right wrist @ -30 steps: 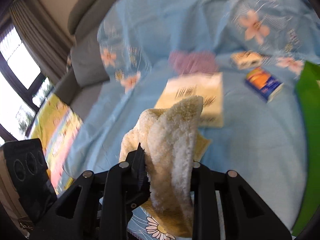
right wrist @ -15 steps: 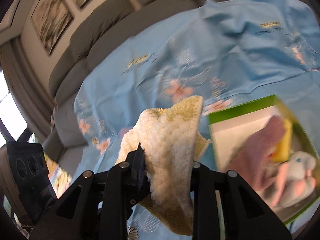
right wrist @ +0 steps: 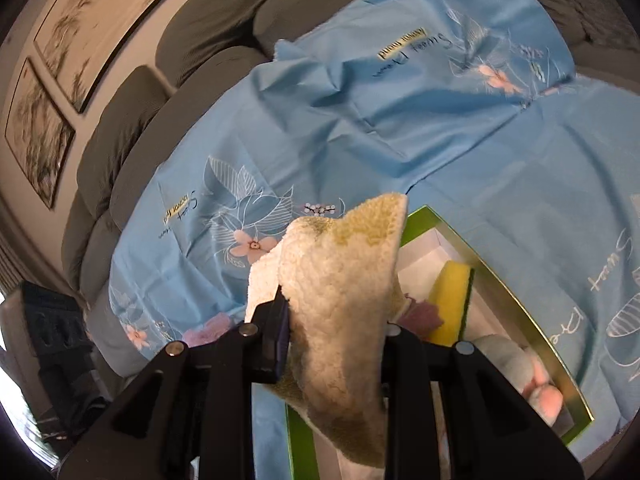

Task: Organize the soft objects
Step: 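Carry the knit cloth over the green box with the right tool, then lower the knit cloth into the box and open the right tool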

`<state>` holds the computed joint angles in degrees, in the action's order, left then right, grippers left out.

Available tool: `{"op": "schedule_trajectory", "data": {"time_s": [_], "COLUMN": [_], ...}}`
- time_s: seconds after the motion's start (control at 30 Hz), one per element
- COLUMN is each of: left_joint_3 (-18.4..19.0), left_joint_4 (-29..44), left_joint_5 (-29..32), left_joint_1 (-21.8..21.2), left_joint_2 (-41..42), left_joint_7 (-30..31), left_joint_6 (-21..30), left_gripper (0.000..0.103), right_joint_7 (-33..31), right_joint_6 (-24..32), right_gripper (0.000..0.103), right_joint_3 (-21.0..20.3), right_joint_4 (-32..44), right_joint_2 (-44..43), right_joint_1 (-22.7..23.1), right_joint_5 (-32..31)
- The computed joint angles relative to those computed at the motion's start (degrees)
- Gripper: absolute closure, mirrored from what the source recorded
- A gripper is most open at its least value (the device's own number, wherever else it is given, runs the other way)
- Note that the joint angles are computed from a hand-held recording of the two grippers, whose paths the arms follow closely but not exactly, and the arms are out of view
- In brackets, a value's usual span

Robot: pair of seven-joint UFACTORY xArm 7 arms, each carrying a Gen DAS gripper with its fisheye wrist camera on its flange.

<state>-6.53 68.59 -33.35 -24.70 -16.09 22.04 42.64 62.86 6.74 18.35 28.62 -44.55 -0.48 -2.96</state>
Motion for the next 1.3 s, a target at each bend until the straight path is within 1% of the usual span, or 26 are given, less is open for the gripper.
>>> {"op": "schedule_trajectory", "data": {"time_s": [0.07,0.1,0.23,0.37,0.43,0.57,0.73,0.87,0.97,1.0,1.03,1.07,1.1,1.13,1.17,1.2,1.23,1.27,1.3], "left_joint_3": [-0.7,-0.9,-1.8,-1.9,-1.8,-1.9,-1.9,-0.7,0.0,0.4,0.9,1.1,1.5,2.0,2.3,2.7,3.0,3.6,4.0], "left_joint_4": [-0.1,-0.1,0.3,0.3,-0.1,-0.8,-1.0,-1.5,-1.7,-1.7,-1.6,-1.5,-1.5,-1.6,-1.6,-1.8,-2.2,-2.8,-3.3], "left_joint_5": [1.3,1.8,5.5,6.9,7.1,7.9,8.8,7.1,5.9,5.2,4.3,3.8,2.9,2.2,1.6,0.8,0.1,-0.8,-1.3], "left_joint_1": [0.2,0.3,0.9,1.1,1.1,1.2,1.4,1.4,1.5,1.6,1.6,1.8,1.9,2.0,2.2,2.4,2.7,2.9,3.2], "left_joint_2": [0.7,1.0,2.4,2.9,2.8,2.2,2.0,1.0,0.2,-0.1,-0.5,-0.6,-1.0,-1.4,-1.7,-2.2,-2.7,-3.6,-4.3], "left_joint_7": [-1.1,-1.5,-4.6,-5.8,-5.9,-5.9,-6.7,-5.4,-4.3,-3.7,-3.1,-2.9,-2.3,-1.9,-1.5,-1.1,-0.9,-0.4,-0.1], "left_joint_6": [-0.5,-0.5,0.6,1.8,2.0,2.2,2.9,3.8,4.4,4.8,5.4,5.6,6.2,6.9,7.4,7.8,7.9,8.0,8.1], "left_gripper": [0.070,0.070,0.070,0.070,0.070,0.070,0.070,0.070,0.070,0.070,0.070,0.070,0.070,0.069,0.061,0.056,0.046,0.040,0.038], "right_joint_7": [-0.8,-1.0,-1.1,-0.2,0.0,-0.9,-1.0,0.3,1.8,2.4,2.9,3.5,4.3,5.4,6.8,7.8,9.0,10.1,11.1], "right_joint_6": [-1.6,-1.2,1.7,5.9,7.6,6.6,7.6,8.5,10.4,10.8,11.1,11.3,11.8,12.6,14.0,15.1,16.0,16.5,17.1], "right_gripper": [0.078,0.078,0.078,0.078,0.078,0.076,0.075,0.074,0.063,0.056,0.046,0.040,0.030,0.023,0.020,0.015,0.010,0.009,0.007], "right_joint_3": [-1.6,-1.6,-1.7,-2.0,-3.1,-5.7,-5.5,-4.5,-3.0,-2.6,-2.2,-1.5,-0.5,0.6,2.2,3.1,4.1,4.9,5.5], "right_joint_4": [-0.4,0.0,1.3,2.0,2.1,1.6,2.5,2.7,3.4,3.7,3.8,4.0,4.2,4.6,5.2,5.6,6.0,6.1,6.3], "right_joint_2": [1.5,2.2,4.7,6.2,7.1,8.7,9.7,9.3,8.5,8.3,7.9,7.4,6.9,6.3,5.5,4.9,4.4,3.8,3.3], "right_joint_1": [1.2,1.0,1.2,0.9,1.8,4.2,4.2,3.2,2.0,1.8,1.6,1.1,0.4,-0.6,-2.0,-2.7,-3.5,-4.2,-4.6], "right_joint_5": [0.5,0.5,0.6,0.4,0.7,1.6,1.4,0.6,-0.7,-1.1,-1.6,-2.4,-3.3,-4.3,-5.7,-6.8,-8.0,-9.1,-10.0]}}
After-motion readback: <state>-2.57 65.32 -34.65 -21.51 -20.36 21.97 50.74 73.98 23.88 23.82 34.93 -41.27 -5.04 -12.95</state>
